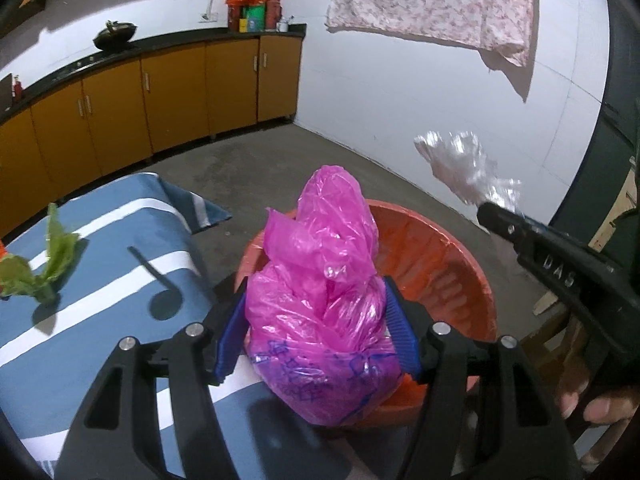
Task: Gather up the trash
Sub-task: 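Carry the pink and clear bags over the basket and open both tools, then move back to the table and grasp the lime-green bag with the right tool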
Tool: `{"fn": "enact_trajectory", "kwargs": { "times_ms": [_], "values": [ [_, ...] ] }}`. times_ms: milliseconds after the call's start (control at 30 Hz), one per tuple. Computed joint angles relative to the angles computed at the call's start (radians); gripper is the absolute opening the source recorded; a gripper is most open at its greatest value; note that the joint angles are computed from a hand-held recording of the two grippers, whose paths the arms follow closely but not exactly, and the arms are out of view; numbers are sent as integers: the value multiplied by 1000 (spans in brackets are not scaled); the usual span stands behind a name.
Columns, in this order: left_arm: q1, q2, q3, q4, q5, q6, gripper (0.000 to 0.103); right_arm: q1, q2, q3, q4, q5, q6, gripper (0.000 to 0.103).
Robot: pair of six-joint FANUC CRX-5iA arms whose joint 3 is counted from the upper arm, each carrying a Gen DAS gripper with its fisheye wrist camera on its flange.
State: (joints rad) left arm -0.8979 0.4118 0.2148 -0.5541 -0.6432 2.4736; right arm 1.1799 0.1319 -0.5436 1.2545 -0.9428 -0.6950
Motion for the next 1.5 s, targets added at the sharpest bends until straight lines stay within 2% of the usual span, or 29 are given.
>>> {"fn": "enact_trajectory", "kwargs": {
  "times_ms": [67, 233, 367, 433, 500, 533, 733, 800, 933, 1033, 1233, 1367, 1500],
  "values": [
    [8, 13, 7, 22, 6, -24, 65, -7, -8, -15, 15, 19, -21, 13],
    [26, 30, 4, 66, 28, -52, 72, -20, -22, -45, 44, 49, -52, 36],
    [31, 21, -17, 62, 28, -40, 76, -17, -26, -53, 42, 43, -71, 50],
    [27, 11, -21, 29, 11, -2, 81, -4, -22, -48, 32, 3, -92, 75],
    [19, -9, -39, -21, -9, 57, 86, 24, -8, -46, 36, -81, -154, 94],
    [14, -24, -50, -55, -25, 96, 89, 34, -2, -45, 36, -113, -176, 97],
    [-23, -120, -140, -233, -144, 285, 97, 70, 68, 30, -12, -193, -138, 100],
    [-27, -161, -189, -272, -183, 340, 97, 76, 97, 64, -6, -187, -111, 101],
    [-20, -237, -277, -312, -255, 422, 98, 73, 135, 114, 26, -114, -41, 101],
    [-4, -305, -355, -333, -306, 470, 98, 65, 170, 167, 40, -20, 32, 101],
    [33, -433, -501, -370, -426, 562, 98, 66, 290, 330, 40, 122, 177, 101],
    [70, -512, -580, -376, -491, 632, 98, 81, 400, 487, -13, 174, 335, 101],
    [114, -582, -650, -378, -510, 691, 98, 98, 534, 692, -118, 185, 539, 101]
  ]
}}
